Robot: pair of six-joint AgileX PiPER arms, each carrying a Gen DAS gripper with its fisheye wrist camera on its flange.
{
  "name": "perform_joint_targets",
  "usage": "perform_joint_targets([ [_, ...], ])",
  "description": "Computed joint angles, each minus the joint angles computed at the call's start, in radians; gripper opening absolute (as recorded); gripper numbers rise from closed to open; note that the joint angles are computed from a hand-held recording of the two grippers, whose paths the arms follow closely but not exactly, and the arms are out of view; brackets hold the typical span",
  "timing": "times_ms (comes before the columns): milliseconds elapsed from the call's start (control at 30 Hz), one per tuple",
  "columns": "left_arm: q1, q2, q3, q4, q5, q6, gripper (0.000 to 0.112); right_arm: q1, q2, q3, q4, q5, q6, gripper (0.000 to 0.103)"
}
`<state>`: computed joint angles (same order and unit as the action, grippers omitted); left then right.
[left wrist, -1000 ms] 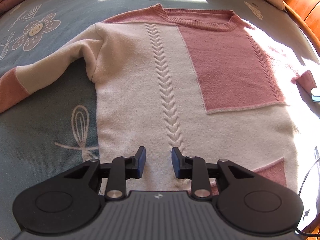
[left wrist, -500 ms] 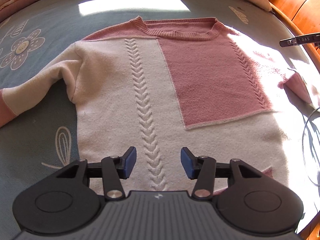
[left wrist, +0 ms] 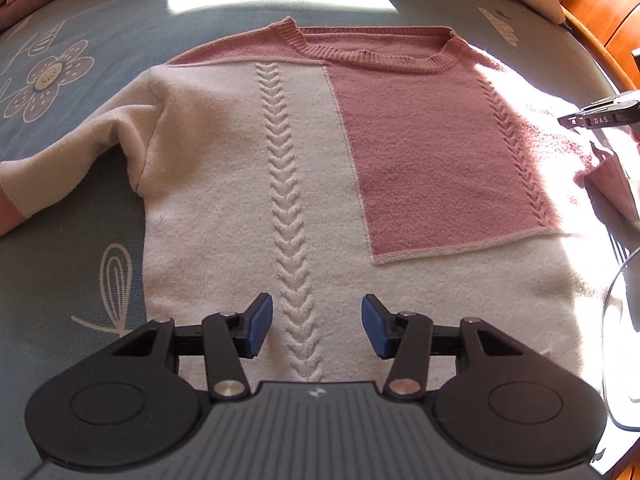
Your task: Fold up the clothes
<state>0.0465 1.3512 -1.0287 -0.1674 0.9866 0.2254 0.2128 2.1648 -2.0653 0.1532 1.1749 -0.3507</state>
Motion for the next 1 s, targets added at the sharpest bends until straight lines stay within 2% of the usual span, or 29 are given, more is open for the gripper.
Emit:
perform_joint_targets([
  [67,-0.020,0.006,-0.012,0.007,-0.005,-0.006,0.050,0.020,0.003,-0.022,-0.066,-0.019,0.037,0.007],
  [167,-0.038,0.003,-0.019,0.009,-0.019,-0.002,0.050,0.019,0.003,-0.023,-0.141,-0.095,0.110,0.007],
  [233,-0.049,0.006,-0.018,0.014,-0.028,-0.006,0.050,0.029,-0.001,0.014,-0.164,-0.133,0.123,0.007],
  [333,-0.062,0.007,-0.021,0.027,-0.020,-0.030,0.050,0.056,-0.042,0.113,-0.238,-0.219,0.160,0.014],
  [367,-0.061,0.003,-0.023,0.024,-0.016,-0.027,0.050,0.057,-0.048,0.114,-0.247,-0.215,0.191,0.019],
  [567,-0.059,-0.025,-0.028,0.035,0.005,-0.020,0.051,0.026,-0.226,0.213,-0.181,-0.204,0.310,0.020],
  [600,-0.057,-0.027,-0.029,0.033,0.009,-0.022,0.051,0.015,-0.260,0.238,-0.174,-0.197,0.326,0.023],
  [767,-0.054,-0.038,-0.031,0.026,0.028,-0.019,0.051,-0.099,-0.462,0.483,-0.212,-0.185,0.440,0.026],
  [867,-0.070,-0.043,-0.024,0.030,0.035,-0.012,0.051,-0.206,-0.584,0.680,-0.273,-0.220,0.524,0.026],
  [1000,-0.125,-0.035,-0.018,0.055,0.038,-0.032,0.051,-0.362,-0.683,0.837,-0.323,-0.287,0.622,0.039],
])
